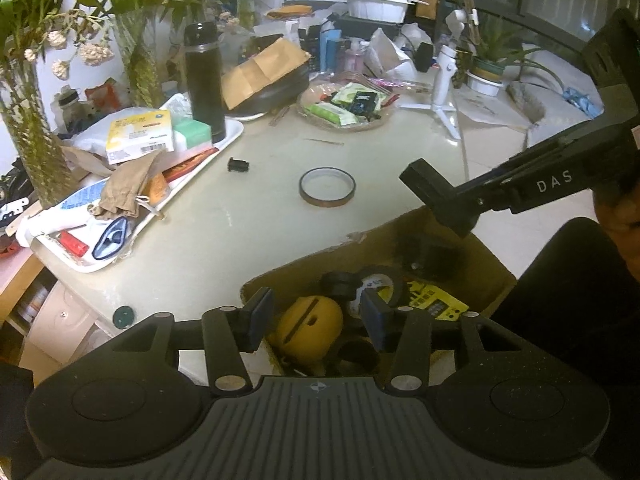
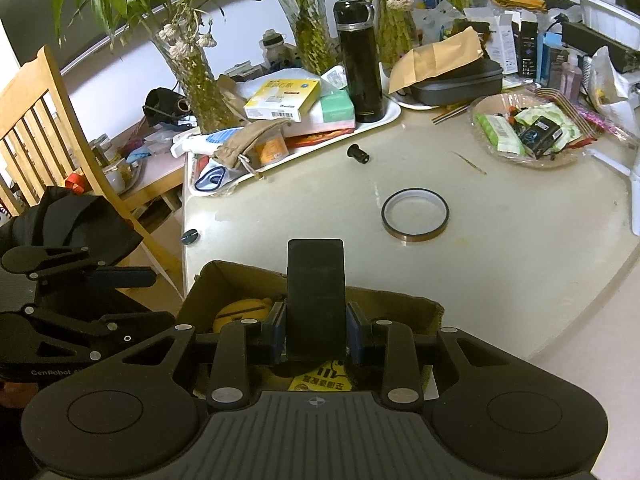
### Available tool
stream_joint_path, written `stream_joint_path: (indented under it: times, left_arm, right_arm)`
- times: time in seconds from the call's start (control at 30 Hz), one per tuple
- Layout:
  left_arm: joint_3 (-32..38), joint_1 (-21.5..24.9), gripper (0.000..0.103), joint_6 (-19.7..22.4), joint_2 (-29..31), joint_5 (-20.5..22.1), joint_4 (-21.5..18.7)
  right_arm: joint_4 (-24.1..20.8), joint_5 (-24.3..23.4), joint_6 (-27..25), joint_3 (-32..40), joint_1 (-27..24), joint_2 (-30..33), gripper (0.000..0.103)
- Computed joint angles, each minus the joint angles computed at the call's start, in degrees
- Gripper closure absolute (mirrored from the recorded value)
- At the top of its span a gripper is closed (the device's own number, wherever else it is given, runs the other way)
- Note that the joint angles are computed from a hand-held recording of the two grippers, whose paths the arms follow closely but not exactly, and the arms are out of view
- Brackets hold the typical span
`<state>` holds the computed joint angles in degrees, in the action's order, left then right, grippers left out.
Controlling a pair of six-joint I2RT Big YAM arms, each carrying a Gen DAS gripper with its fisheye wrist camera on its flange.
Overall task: Organize rigid objects
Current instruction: 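Open the left tool over the box while the right tool releases the block into it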
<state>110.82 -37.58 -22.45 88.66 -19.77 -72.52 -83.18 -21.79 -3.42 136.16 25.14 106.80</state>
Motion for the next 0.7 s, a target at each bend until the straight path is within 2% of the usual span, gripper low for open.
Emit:
stream_joint_path:
  times: [0.23, 0.33, 0.4, 0.43, 0.47, 0.6, 0.67, 0.7]
  left_arm:
    - [-0.8, 0.6, 0.056, -2.9, -1.0, -1.4, -0.2]
    - [-0.9, 0.7, 0.056, -3.1, -1.2, -1.8, -0.6]
    - [-0.9, 0.8, 0.056, -3.2, -1.3, -1.8, -0.9]
    - [-0.9, 0.9, 0.056, -3.3, -1.4, -1.7, -1.1]
    - [-1.1, 0.9, 0.056, -3.5, -1.5, -1.6, -1.1]
    - [-1.5, 1.1, 0.056, -4.6, -1.9, -1.3, -1.2]
    - [-1.3, 1.2, 0.056, -4.9, -1.7, -1.4, -1.5]
    - [-1.2, 1.3, 0.056, -5.0, -1.6, -1.4, -1.8]
  right_arm:
    - [-1.8, -1.2, -1.0, 1.8, 1.2, 0.8, 0.069]
    - [-4.7, -3.0, -2.5, 4.5, 1.9, 2.3, 0.068]
    - [-6.6, -3.8, -4.5, 5.7, 2.5, 3.1, 0.058]
    - [-5.9, -3.3, -4.6, 5.1, 2.8, 2.8, 0.043]
    - [-4.9, -2.6, -4.4, 4.3, 2.8, 2.4, 0.034]
    - [-2.3, -2.2, -1.9, 2.2, 2.3, 1.3, 0.022]
    - [-0.9, -1.3, -1.0, 0.7, 1.9, 0.4, 0.012]
    - [-0.5, -0.7, -0.8, 0.3, 1.7, 0.2, 0.011]
